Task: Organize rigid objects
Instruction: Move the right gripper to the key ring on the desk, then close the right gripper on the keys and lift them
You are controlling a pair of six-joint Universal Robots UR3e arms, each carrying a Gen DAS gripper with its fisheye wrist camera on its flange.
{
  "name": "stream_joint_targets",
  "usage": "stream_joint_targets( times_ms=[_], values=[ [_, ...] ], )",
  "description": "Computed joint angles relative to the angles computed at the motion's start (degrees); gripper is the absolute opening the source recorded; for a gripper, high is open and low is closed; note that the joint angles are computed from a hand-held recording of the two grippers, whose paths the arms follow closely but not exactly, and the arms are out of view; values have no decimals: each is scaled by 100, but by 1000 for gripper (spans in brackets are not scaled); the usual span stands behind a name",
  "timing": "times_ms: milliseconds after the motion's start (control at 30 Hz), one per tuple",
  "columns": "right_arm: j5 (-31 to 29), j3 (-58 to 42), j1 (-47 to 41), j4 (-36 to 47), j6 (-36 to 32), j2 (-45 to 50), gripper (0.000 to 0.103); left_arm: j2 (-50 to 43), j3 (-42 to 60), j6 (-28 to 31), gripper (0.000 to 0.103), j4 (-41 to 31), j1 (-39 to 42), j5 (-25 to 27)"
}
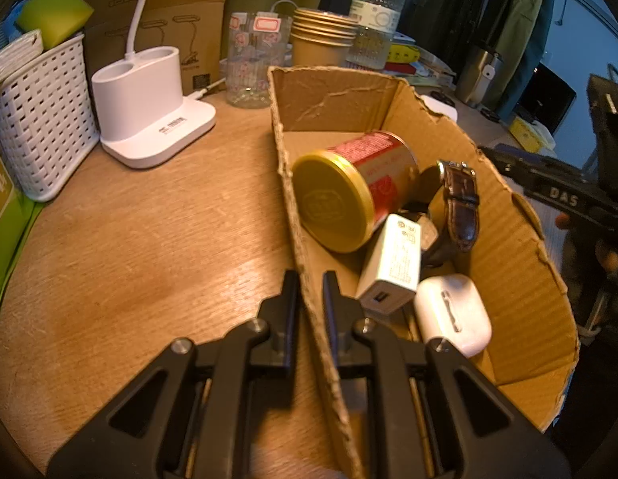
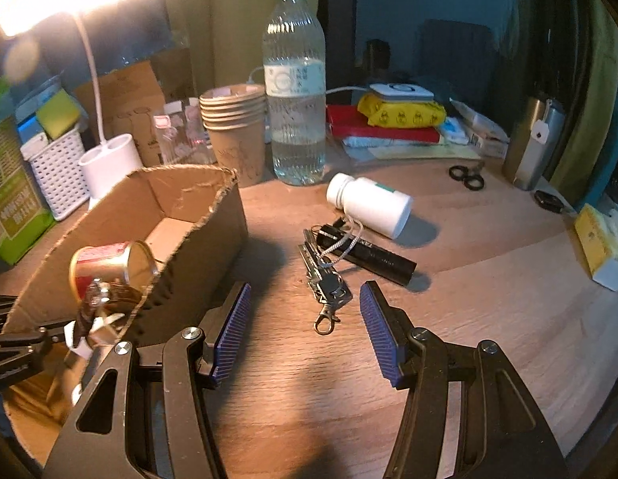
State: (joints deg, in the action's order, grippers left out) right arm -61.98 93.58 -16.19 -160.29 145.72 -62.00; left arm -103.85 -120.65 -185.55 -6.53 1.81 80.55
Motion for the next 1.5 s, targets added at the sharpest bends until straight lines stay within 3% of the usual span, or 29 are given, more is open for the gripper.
stream_joint_targets(
  times_ms=[733,1133,1300,1500],
  values=[
    [-805,-1711,533,756,154,1189,59,-4,0,-4,14,6,-6,7],
    [-974,-2027,620,865,147,1467,47,-8,1,-4,14,10,-7,8],
    [-900,-2038,615,874,131,1485,28,-6,0,-4,14,10,-8,10],
    [-877,-1919,608,829,71,1412,23,-6,0,-4,14,10,-8,10]
  ],
)
